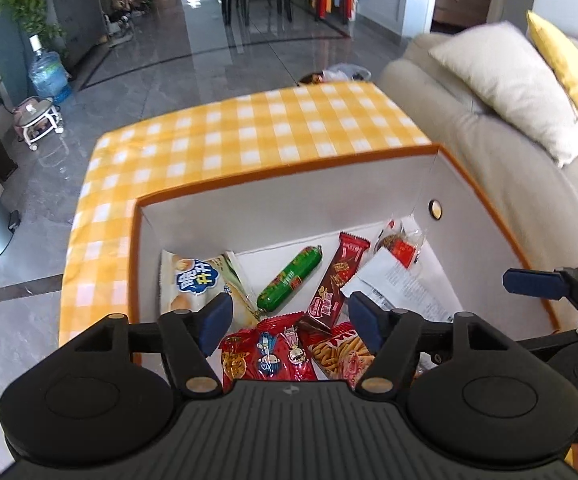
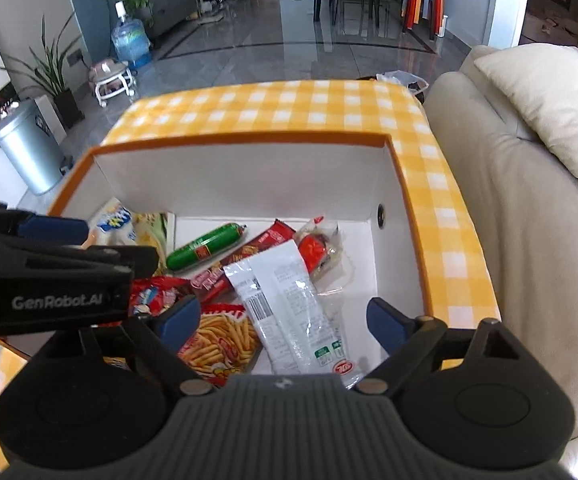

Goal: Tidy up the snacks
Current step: 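Withdraw both tools from the box toward the yellow Amer biscuit pack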

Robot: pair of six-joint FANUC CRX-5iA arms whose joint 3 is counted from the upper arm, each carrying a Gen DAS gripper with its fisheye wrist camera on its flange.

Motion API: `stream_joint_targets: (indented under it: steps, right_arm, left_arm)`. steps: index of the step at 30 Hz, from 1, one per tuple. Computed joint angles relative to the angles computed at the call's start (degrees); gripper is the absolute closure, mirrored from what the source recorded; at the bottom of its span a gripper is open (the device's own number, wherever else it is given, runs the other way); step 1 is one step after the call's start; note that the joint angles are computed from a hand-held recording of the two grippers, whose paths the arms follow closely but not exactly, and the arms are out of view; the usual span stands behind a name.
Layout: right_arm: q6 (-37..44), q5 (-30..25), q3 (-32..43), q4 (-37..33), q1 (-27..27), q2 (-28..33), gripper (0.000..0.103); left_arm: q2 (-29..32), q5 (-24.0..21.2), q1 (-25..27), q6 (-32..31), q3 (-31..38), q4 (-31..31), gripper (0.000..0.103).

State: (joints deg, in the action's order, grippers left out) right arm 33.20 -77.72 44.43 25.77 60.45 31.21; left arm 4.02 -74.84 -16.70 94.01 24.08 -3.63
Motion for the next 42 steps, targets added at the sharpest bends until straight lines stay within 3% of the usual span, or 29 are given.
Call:
stream_joint_targets:
  steps: [13,21,31,42]
  right_arm:
    - [-7.55,5.79,-11.16,6.68,4.23,-8.68,0.011]
    - [-10.72,5.30,-16.53,11.40,7.62,-12.50,0.008]
    - [-14.78,4.51,-23.73,8.64,10.11,-17.85,0.008]
    - [-18.70,1.89,-30.23,5.18,13.72,-21.85,0.008]
  left_arm:
    - [-9.29,6.63,-1.37,6.15,-5.94,-2.33,0.019]
    - [-14.52,7.80,-1.83,6.58,-10.02,-1.31,0.019]
    - [-19.00,5.73,-3.00,8.13,-15.28,-0.03,0.019]
    - [-20.83,0.41,-5.46,11.52,-19.38,0.84,0.020]
